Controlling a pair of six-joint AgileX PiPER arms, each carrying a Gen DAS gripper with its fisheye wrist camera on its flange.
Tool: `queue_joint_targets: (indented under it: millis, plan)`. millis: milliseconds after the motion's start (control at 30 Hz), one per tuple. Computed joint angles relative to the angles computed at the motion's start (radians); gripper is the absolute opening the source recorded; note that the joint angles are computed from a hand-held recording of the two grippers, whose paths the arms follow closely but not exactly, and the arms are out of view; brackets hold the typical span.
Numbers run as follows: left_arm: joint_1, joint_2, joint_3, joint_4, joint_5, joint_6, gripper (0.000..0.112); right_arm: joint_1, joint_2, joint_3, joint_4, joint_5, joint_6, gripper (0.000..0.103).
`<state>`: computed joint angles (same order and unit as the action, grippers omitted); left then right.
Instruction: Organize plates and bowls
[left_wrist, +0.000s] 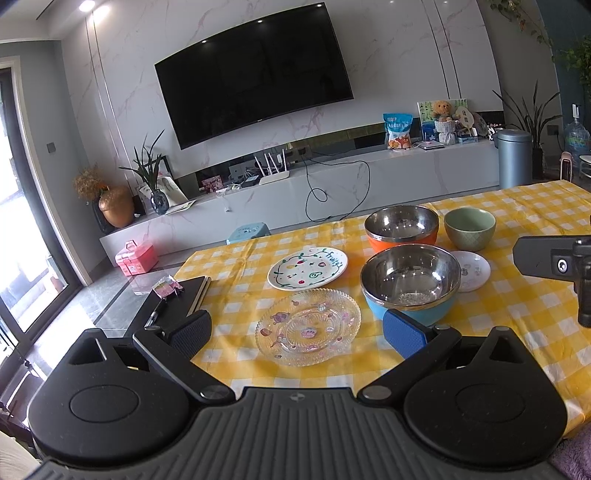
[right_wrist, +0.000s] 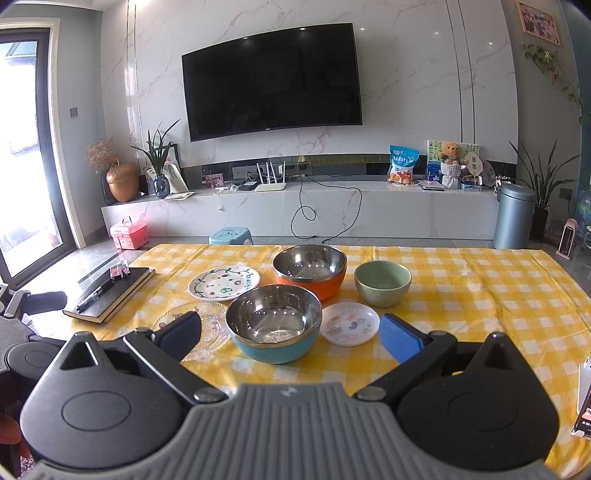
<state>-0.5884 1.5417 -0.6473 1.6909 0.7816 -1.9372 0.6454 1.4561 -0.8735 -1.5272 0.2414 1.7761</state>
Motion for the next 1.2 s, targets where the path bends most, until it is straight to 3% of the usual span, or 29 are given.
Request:
queue_joint_targets:
  millis: [167,633,800,1000,1100,1200]
  plan:
    - [0.001,0.001,-0.002,-0.003,-0.001,0.003,0.103,0.004,0.006,0.000,-0.014,0.004,0.017,0.100]
    - [0.004,0.019,0.013,0.009,-0.012,-0.047,0.103,-0.006,0.018,-0.036,0.223,0.020,-0.219,0.100]
    - [0.069,0.007,0.011,-0.026,-0.115,-0.066,0.103,-0.025,0.054,-0.063,0.406,0.025,-0.362,0.100]
    - [0.199,-0.035,-0.012,-0.134,-0.344,0.007,0.103,-0.021,0.105,-0.074,0.353,0.036,-0.305,0.100]
    - [0.234,-0.024,-0.024,-0.140,-0.403,0.013,0.091,-0.034,0.134,-0.087,0.395,-0.003,-0.340,0.100]
    - [0.259,0.006,-0.033,-0.111,-0.425,-0.019,0.081,-0.051,0.175,-0.107,0.542,-0.061,-0.471,0.097]
